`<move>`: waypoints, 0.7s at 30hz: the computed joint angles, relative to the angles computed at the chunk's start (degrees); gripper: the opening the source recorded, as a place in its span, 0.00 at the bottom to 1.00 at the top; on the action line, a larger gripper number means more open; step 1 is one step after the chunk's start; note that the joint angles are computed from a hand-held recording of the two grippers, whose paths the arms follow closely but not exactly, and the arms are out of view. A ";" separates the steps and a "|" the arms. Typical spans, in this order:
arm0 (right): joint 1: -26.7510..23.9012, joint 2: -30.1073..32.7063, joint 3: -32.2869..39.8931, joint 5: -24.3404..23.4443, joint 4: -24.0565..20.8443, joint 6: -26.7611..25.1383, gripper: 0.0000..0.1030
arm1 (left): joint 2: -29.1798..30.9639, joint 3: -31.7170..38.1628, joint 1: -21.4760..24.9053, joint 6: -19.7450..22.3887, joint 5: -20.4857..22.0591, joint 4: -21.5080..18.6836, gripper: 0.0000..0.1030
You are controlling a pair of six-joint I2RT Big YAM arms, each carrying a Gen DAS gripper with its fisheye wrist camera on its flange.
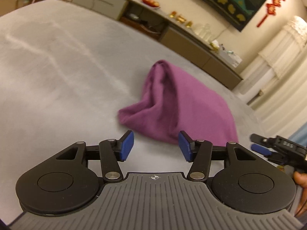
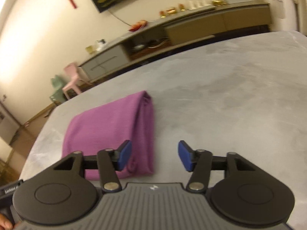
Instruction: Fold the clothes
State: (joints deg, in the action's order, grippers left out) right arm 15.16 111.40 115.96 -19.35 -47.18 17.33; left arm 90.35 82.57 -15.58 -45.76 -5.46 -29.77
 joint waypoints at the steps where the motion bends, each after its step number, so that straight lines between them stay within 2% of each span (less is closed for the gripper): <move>1: 0.09 -0.76 -0.75 0.48 -0.18 -0.05 0.65 | -0.30 -0.45 -0.48 -0.56 0.98 -0.14 0.48; 2: 0.26 -2.24 -2.65 0.68 0.38 -0.55 0.71 | -0.51 -0.83 -1.06 -1.03 1.94 -0.36 0.50; 4: 1.11 -5.16 -6.07 0.92 1.12 -3.43 0.78 | 0.33 0.94 -3.32 -0.31 1.71 -3.52 0.57; 6: 2.44 -7.93 -9.35 2.98 1.82 -8.18 0.86 | 1.77 4.09 -5.79 1.05 0.27 -7.53 0.71; 9: 4.39 -11.95 -14.15 9.07 3.19 -15.68 0.88 | 5.78 12.01 -9.75 4.72 -5.37 -15.09 0.82; 10: 4.77 -12.76 -15.12 10.63 3.57 -17.51 0.89 | 6.96 14.16 -10.69 5.77 -6.52 -16.66 0.82; 13: 4.16 -13.00 -15.06 10.23 2.60 -18.66 0.89 | 9.05 17.73 -12.74 7.50 -8.39 -19.23 0.91; 21: 3.56 -13.61 -16.28 8.68 2.33 -21.17 0.90 | 10.66 20.15 -15.43 10.16 -13.21 -23.55 0.92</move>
